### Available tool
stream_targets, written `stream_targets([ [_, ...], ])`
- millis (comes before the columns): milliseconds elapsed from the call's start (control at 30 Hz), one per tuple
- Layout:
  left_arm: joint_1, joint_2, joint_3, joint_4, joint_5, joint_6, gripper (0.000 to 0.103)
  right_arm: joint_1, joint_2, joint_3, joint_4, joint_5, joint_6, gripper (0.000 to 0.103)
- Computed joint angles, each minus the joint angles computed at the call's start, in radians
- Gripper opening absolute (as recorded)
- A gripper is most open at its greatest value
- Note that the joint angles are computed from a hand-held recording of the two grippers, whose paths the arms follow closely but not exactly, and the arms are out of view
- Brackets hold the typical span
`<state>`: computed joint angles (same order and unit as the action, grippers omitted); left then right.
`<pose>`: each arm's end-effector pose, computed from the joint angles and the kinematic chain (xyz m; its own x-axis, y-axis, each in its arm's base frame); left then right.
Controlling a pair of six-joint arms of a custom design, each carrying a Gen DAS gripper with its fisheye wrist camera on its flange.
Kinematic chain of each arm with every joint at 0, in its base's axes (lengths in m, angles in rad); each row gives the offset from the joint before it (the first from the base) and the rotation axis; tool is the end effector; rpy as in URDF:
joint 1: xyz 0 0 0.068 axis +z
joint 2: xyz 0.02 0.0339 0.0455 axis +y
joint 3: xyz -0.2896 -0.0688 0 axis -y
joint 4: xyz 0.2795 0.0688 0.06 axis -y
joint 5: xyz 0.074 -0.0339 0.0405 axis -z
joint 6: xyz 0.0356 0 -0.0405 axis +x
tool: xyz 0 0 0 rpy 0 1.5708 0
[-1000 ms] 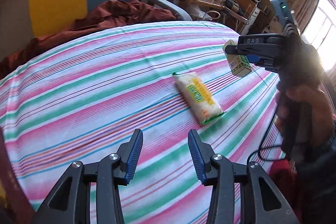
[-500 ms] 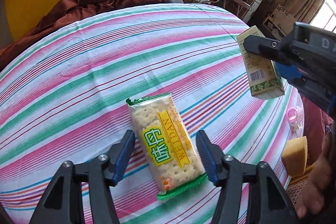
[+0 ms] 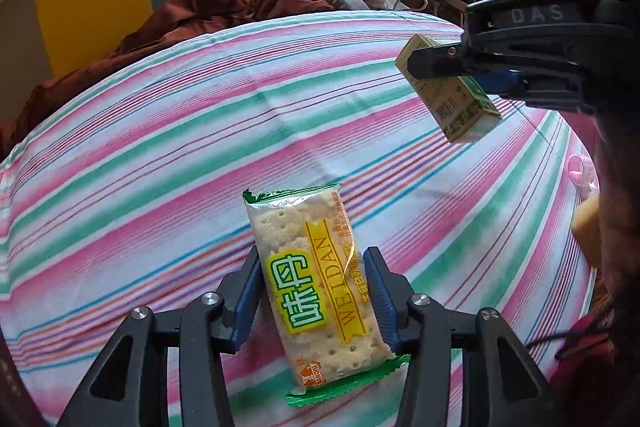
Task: Organize objects
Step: 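Hold the green box in the right gripper while the left grasps the WEIDAN cracker pack, then carry the cracker pack with the left gripper into the tray and release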
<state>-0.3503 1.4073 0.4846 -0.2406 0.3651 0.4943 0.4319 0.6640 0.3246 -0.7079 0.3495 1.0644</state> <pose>0.2135 -0.0915 0.1142 -0.5440 0.6706 -0.5044 0.8083 0.5801 -0.1006 0.1224 0.0430 0.1624 -0.5895 0.6330 -0.5018 0.5725 0.7657 0.2933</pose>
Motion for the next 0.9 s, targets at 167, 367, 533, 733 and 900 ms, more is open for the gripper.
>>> stream_targets([
  [167, 0.297, -0.139, -0.091, -0.104, 0.084, 0.250, 0.050, 0.127, 0.258, 0.026, 0.249, -0.068, -0.108, 0.032],
  [367, 0.652, -0.176, -0.109, -0.255, 0.205, 0.564, 0.049, 0.246, 0.538, 0.084, 0.400, -0.097, -0.150, 0.032],
  [533, 0.730, -0.181, -0.127, -0.275, 0.256, 0.659, 0.049, 0.266, 0.620, 0.104, 0.424, -0.087, -0.145, 0.032],
  [733, 0.800, -0.173, -0.146, -0.286, 0.319, 0.745, 0.050, 0.287, 0.665, 0.133, 0.411, -0.059, -0.133, 0.032],
  [900, 0.805, -0.165, -0.170, -0.231, 0.339, 0.750, 0.050, 0.288, 0.714, 0.159, 0.401, -0.060, -0.162, 0.032],
])
